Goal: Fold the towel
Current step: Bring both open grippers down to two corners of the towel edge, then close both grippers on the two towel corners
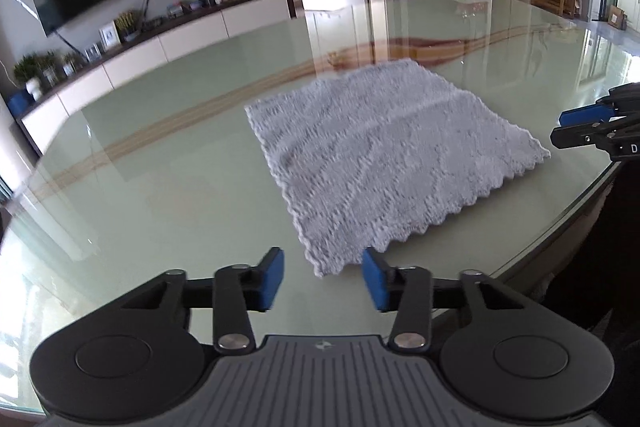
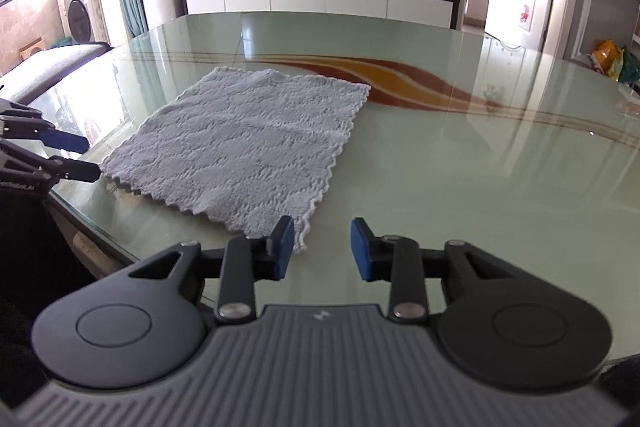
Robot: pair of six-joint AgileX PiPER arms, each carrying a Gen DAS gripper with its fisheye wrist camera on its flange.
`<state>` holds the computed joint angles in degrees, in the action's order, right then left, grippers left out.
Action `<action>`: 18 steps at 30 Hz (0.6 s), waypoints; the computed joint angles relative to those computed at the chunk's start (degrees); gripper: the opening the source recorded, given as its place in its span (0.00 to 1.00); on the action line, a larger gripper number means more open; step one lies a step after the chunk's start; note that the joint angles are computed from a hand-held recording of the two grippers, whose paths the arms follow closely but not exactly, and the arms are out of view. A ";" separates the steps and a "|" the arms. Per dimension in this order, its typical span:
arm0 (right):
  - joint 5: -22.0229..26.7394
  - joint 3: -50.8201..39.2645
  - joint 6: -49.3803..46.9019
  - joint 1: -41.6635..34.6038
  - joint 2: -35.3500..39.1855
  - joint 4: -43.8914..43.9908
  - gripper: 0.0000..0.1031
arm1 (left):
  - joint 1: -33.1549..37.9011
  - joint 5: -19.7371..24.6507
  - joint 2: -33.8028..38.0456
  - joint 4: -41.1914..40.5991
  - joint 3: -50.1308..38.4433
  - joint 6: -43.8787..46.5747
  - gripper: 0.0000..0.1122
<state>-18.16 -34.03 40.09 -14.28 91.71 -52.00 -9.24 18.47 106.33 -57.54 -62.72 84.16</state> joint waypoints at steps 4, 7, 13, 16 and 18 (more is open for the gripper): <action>-0.25 -0.12 2.34 -0.15 0.21 -2.90 0.30 | 0.61 1.44 1.30 3.33 -1.32 -2.74 0.30; -0.24 -0.25 3.27 -0.02 0.43 -4.02 0.30 | 0.91 3.35 1.91 5.88 -2.70 -5.55 0.23; -0.15 -0.39 7.81 0.28 0.07 -9.06 0.30 | 2.17 7.30 3.20 8.32 -5.53 -7.74 0.20; -0.14 -0.65 10.69 0.38 0.09 -12.59 0.30 | 2.24 8.79 3.74 8.95 -6.54 -7.55 0.20; -0.04 -0.94 11.82 0.62 0.34 -14.17 0.30 | 2.24 9.70 4.09 9.38 -7.21 -7.42 0.20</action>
<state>-18.20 -34.97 51.91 -13.65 92.05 -66.17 -7.00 28.17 110.42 -48.15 -69.93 76.74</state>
